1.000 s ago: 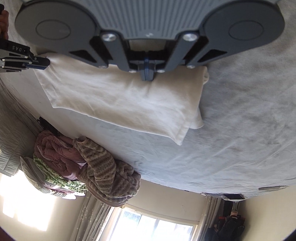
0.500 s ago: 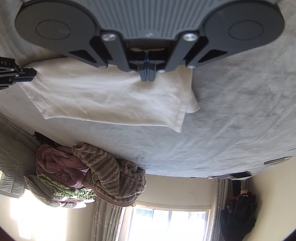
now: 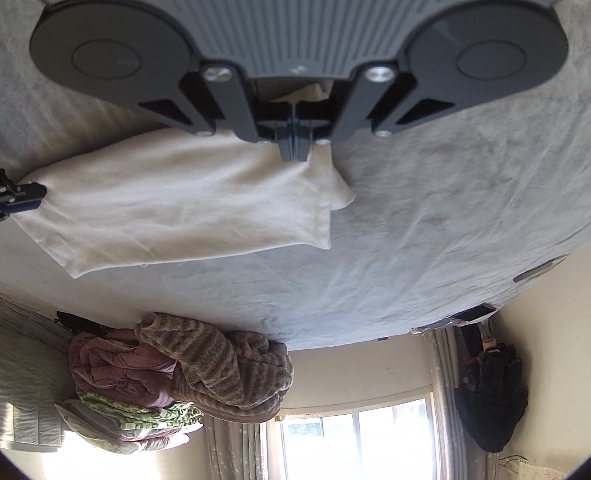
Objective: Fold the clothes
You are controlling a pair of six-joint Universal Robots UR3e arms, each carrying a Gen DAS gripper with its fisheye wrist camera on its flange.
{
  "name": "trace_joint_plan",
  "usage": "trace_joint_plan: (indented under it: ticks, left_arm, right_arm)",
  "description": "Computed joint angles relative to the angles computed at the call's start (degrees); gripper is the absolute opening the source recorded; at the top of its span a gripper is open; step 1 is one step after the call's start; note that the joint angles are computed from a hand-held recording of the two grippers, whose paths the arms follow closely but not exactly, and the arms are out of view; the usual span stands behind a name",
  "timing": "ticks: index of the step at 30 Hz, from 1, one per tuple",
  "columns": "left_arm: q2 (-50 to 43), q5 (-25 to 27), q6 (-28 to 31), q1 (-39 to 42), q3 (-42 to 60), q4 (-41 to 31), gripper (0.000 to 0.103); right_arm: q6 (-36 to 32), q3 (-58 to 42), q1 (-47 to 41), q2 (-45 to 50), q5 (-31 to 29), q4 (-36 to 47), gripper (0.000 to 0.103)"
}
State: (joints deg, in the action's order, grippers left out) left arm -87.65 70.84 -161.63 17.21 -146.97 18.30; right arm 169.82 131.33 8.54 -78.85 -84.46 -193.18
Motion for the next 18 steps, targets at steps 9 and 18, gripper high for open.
trace_joint_plan:
  ticks: [9,18]
  left_arm:
    - [1.14,-2.53,0.84,2.45,-0.45,-2.78,0.004]
    - [2.20,2.03,-2.87,-2.12,1.06,-1.72,0.006]
  right_arm:
    - [-5.40,1.33,-4.65,-4.14,6.05,4.28,0.015]
    - [-6.08,0.52,-3.89,-7.86,2.09,8.97,0.016]
